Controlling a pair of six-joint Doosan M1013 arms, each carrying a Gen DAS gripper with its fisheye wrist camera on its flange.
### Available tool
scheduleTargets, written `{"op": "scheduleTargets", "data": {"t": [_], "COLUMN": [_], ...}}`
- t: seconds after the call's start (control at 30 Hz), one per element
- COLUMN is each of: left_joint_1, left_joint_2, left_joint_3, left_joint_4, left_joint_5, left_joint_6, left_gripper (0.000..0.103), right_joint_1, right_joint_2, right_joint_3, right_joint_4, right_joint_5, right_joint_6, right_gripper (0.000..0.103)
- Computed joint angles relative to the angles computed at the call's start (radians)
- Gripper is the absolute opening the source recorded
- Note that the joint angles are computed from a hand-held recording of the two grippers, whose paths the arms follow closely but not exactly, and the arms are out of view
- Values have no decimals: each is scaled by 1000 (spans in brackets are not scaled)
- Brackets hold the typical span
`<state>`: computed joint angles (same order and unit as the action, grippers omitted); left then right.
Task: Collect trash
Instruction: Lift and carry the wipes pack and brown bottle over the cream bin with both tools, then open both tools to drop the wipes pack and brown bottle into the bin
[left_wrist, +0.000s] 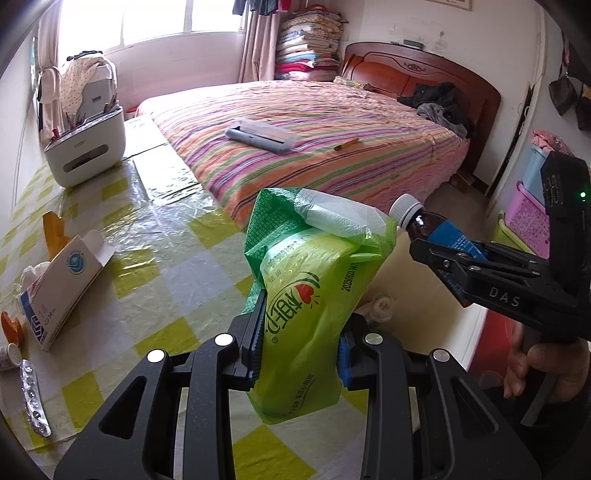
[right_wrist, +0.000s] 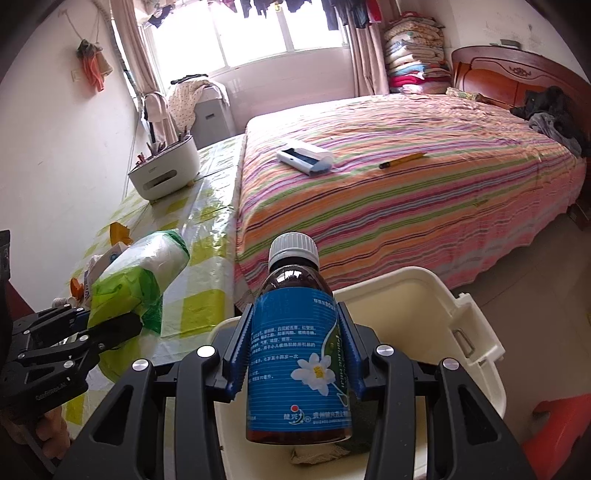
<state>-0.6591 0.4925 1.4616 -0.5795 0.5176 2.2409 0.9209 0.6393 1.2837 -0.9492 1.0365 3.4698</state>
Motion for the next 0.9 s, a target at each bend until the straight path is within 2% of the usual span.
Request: {"op": "scheduleTargets", "data": {"t": [0.13,0.5,0.9], "left_joint_1": [-10,-35,-57], "left_joint_2": [0,-2,10], "left_joint_3": [-1,-1,-18], "left_joint_4": [-18,-38,-70], "left_joint_5": [11,28,73], "left_joint_6": [17,53,77], "left_gripper": [30,30,30], "right_joint_1": [3,8,29], "right_joint_2": [-7,-36,-69], "right_joint_3": [13,71,134], "right_joint_4": [11,6,-83], "right_joint_5": [42,61,118], "right_joint_6": [17,102,301], "right_gripper": [42,42,46]}}
